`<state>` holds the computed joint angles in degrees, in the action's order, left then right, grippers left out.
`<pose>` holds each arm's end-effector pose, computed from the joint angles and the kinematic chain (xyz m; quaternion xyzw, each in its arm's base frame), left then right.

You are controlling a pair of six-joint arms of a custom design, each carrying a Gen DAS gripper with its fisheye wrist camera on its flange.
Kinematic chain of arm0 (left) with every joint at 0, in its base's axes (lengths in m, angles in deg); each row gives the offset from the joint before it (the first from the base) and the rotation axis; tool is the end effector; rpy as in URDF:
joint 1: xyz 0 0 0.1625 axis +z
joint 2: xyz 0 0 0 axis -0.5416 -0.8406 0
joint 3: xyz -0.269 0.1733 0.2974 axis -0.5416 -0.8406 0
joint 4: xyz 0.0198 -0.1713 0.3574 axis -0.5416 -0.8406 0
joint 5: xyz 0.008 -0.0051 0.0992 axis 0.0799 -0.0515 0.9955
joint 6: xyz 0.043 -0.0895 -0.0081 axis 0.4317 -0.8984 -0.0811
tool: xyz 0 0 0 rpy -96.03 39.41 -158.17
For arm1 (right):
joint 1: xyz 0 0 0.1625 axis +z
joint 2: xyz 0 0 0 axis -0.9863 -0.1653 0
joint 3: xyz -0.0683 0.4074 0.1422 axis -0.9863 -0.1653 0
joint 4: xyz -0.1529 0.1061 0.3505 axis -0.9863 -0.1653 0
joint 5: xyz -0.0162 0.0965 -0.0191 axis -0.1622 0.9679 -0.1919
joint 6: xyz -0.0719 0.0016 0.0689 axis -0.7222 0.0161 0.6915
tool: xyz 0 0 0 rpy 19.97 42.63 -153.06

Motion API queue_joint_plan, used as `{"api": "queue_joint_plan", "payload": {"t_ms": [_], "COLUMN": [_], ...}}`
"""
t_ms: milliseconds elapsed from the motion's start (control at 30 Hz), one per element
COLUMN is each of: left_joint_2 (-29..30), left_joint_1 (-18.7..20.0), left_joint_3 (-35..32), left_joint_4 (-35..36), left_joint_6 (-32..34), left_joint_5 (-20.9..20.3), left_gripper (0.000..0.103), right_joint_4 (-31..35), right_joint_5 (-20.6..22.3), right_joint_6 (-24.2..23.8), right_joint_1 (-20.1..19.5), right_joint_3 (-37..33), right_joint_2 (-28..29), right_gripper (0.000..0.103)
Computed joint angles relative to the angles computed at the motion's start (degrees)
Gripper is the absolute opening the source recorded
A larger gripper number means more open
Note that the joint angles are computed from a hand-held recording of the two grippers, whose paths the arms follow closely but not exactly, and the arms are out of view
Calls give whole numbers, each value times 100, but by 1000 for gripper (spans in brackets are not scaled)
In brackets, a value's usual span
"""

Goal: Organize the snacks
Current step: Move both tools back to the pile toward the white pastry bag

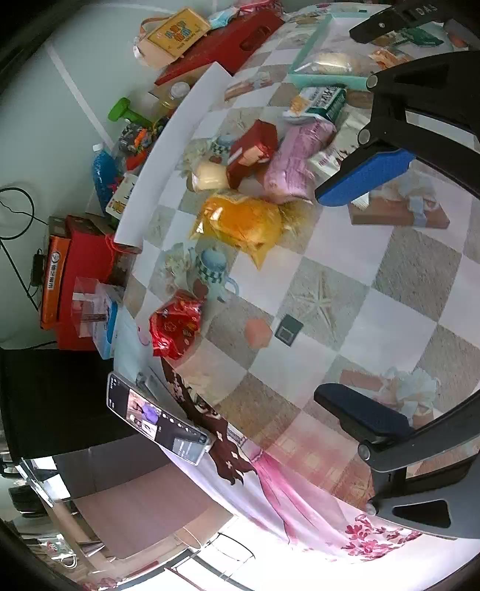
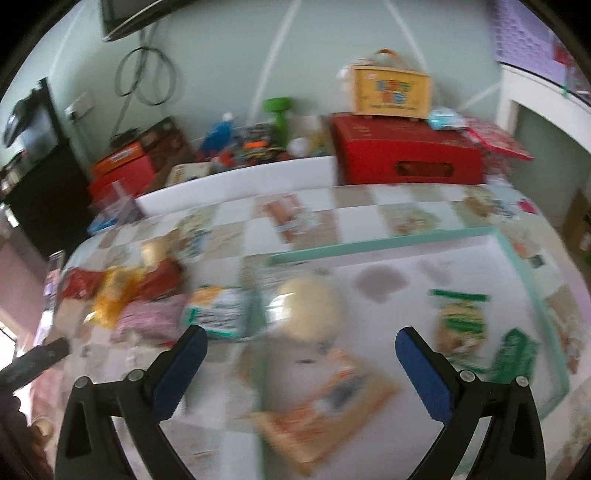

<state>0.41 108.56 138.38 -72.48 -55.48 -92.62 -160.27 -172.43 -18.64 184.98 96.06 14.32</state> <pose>0.0238 -0.7840 0.2606 -0.1093 0.8559 -0.3230 0.3888 0.2819 -0.8008 -0.0447 0.1134 -0.8920 0.3167 0.3020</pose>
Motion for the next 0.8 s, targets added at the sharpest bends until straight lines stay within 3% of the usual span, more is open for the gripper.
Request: {"api": "queue_joint_plan", "payload": {"t_ms": [267,400,800], "left_joint_2": [-23,54,164], "left_joint_1": [82,168,320], "left_joint_3": [-23,-190,-578], "left_joint_4": [194,637,1311], "left_joint_6": [-111,-247,-618], "left_joint_5": [-37,-177,-220], "left_gripper": [97,97,97], "right_joint_4": [574,993,1744], "right_joint_5": [332,489,217], "right_joint_6": [-107,-23,-430], "right_joint_1": [132,145,211], "right_joint_3": [-441,-640,-1774], "right_joint_2": [381,520,1293], "right_gripper": [103,103,103]}}
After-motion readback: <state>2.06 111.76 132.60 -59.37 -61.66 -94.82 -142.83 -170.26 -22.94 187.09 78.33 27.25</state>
